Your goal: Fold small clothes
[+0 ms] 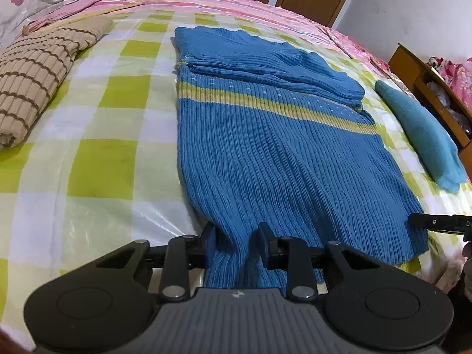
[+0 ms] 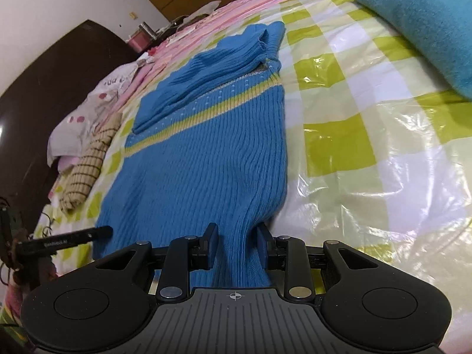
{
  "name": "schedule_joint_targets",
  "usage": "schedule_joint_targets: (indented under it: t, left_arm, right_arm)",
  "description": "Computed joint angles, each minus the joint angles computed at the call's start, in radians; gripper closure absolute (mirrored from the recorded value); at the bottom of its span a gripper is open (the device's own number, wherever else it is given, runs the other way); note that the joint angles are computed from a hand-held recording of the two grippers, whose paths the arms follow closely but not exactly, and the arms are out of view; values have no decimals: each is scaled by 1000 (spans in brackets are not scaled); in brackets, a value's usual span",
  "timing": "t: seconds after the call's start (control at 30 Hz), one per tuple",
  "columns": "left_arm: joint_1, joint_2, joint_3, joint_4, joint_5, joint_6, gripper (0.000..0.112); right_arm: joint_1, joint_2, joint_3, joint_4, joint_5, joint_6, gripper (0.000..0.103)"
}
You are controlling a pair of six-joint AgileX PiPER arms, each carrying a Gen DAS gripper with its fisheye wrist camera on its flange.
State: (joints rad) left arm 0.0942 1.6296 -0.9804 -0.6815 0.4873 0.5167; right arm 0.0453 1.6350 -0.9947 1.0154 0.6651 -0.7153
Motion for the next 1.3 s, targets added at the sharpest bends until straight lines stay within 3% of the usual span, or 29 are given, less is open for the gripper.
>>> schedule_joint_targets:
  t: [0.07,0.13,0.2,0.47,0.73,0.83,1.07,1.3]
  left_arm:
    - [-3,-1,-3,16,1,-14,79]
    - [-9,-8,-1,45,-6,-39,89]
    - [10,-5,-9,-14,22,9,94]
    - [87,20,-52,-328,132,246,96]
    - [156,94,-174,-541,216,329,97]
    - [164,147,-257,-585,220,332,97]
    - [153,333,-557,-536,186,216,97]
    - [136,573,-913,-340,162,-52,97]
  right_arm:
    - [4,-1,-2,-1,-7,6,78]
    - [1,-3,4,6,-11,9,89]
    - [-10,3,8,39,0,-7,91]
    - [-56,13,22,318,81,-160,93]
    - [-54,77,-73,523,100,-199,93]
    - [-49,130,-158,563,89,-187,93]
    - [-29,319,-476,535,22,-47,93]
    - [2,570,-879,303,-53,289,93]
